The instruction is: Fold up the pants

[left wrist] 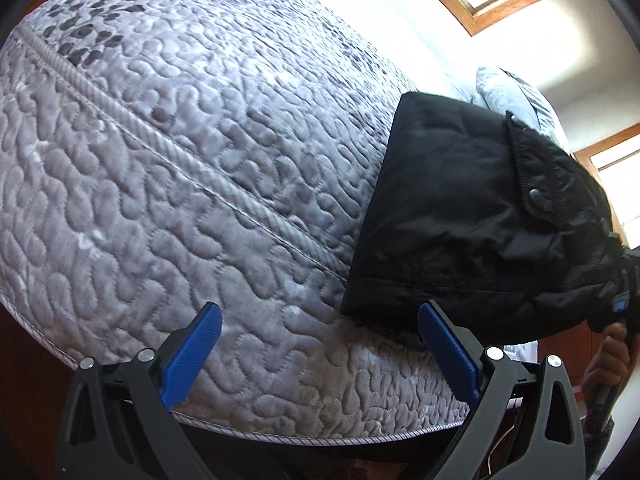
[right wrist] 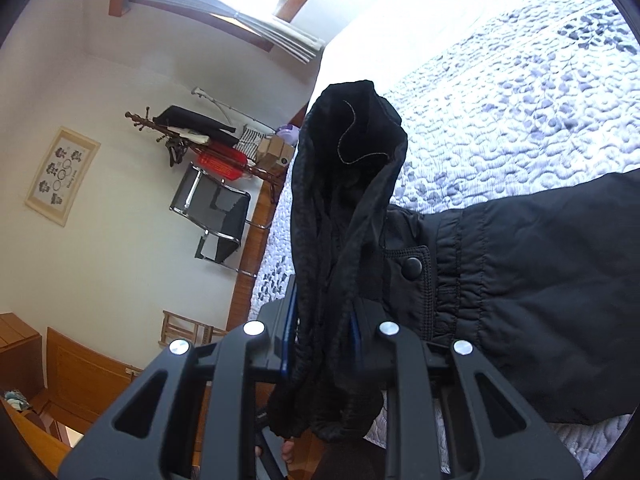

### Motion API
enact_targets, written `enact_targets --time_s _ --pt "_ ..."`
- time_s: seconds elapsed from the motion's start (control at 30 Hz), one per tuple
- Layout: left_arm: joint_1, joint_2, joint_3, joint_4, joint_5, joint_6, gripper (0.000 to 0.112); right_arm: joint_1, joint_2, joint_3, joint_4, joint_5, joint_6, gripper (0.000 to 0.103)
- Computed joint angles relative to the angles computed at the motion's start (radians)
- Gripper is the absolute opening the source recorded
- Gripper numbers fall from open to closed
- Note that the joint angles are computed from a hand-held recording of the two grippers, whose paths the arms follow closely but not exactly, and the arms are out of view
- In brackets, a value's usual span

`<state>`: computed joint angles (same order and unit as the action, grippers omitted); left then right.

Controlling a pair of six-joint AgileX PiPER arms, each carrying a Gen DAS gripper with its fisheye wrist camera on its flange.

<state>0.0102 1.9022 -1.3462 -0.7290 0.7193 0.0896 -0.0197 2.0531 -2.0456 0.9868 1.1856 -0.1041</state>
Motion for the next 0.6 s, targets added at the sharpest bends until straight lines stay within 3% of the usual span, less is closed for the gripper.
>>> enact_targets --time_s 0.6 --pt "-0.135 0.064 -0.170 0.080 0.054 -0.071 0.099 -0.182 -0.112 0.173 -0.002 0.022 -0.075 0.021"
